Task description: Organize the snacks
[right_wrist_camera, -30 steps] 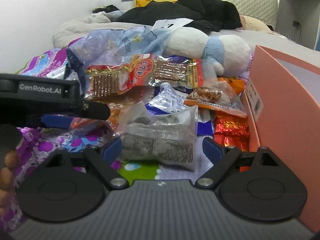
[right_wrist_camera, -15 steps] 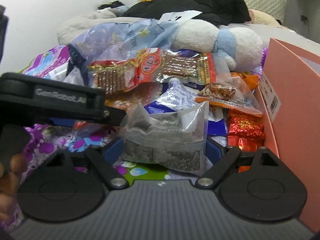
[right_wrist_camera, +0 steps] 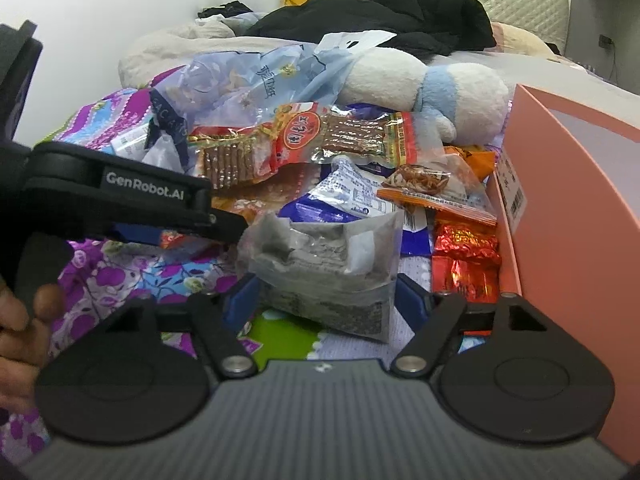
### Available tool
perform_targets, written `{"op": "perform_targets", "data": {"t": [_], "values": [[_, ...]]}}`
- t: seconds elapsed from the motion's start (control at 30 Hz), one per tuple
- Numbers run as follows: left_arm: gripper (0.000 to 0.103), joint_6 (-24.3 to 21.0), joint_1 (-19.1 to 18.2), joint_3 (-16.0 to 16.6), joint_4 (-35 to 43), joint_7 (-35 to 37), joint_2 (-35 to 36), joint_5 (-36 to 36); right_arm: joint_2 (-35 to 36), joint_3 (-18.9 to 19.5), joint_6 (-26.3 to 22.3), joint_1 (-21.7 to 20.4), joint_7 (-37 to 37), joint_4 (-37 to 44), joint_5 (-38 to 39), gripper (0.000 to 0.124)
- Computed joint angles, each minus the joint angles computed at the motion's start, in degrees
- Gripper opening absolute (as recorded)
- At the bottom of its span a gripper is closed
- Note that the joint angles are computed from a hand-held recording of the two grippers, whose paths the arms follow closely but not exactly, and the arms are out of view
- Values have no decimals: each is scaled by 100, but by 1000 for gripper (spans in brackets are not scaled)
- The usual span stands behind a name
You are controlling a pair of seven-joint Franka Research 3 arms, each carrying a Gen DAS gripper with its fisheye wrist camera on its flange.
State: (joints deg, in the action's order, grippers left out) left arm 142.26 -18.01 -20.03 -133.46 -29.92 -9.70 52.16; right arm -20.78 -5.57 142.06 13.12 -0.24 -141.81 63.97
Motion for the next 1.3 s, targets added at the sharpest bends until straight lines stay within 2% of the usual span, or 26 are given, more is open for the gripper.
{"op": "perform_targets", "data": {"t": [0.2, 0.3, 0.33, 0.4, 0.5, 0.7, 0.8, 0.87, 0.9, 0.97, 1.0, 1.03, 1.13, 1.3], "values": [[65, -21, -100, -104, -102, -115, -192, -127, -328, -61, -159, -92, 100, -187, -251, 71], [63, -86, -161, -186, -185, -166, -350, -224, -531, -105, -205, -118, 108, -324, -397, 60], [55, -93, -174, -208, -202, -174, -384, -249, -595, -123, -224, -129, 115, -367, -457, 55], [41, -71, -232, -223, -271, -108, -486, -417, -739, -156, -284, -167, 184, -468, -605, 55], [38, -85, -285, -310, -363, -82, -622, -550, -908, -218, -390, -217, 274, -574, -807, 35], [36, -122, -333, -520, -631, -425, -985, -641, -1380, -363, -568, -319, 302, -898, -1110, 29], [38, -128, -290, -608, -695, -571, -1081, -540, -1542, -417, -630, -364, 346, -1004, -1241, 29], [39, -248, -307, -614, -629, -334, -1043, -522, -1627, -486, -632, -350, 285, -1059, -1213, 29], [41, -318, -316, -595, -580, -177, -996, -539, -1646, -484, -612, -352, 271, -1075, -1227, 29], [52, -453, -358, -501, -454, 268, -856, -677, -1626, -446, -538, -346, 259, -1075, -1288, 29], [61, -481, -364, -457, -423, 446, -817, -711, -1603, -458, -502, -323, 219, -1068, -1282, 32], [65, -497, -355, -429, -398, 598, -787, -690, -1569, -469, -462, -287, 172, -1049, -1254, 42], [66, -350, -291, -340, -408, 786, -725, -623, -1410, -567, -487, -159, -127, -928, -1158, 64], [66, -80, -152, -244, -325, 968, -478, -512, -1102, -393, -214, -56, -600, -787, -1163, 64]]}}
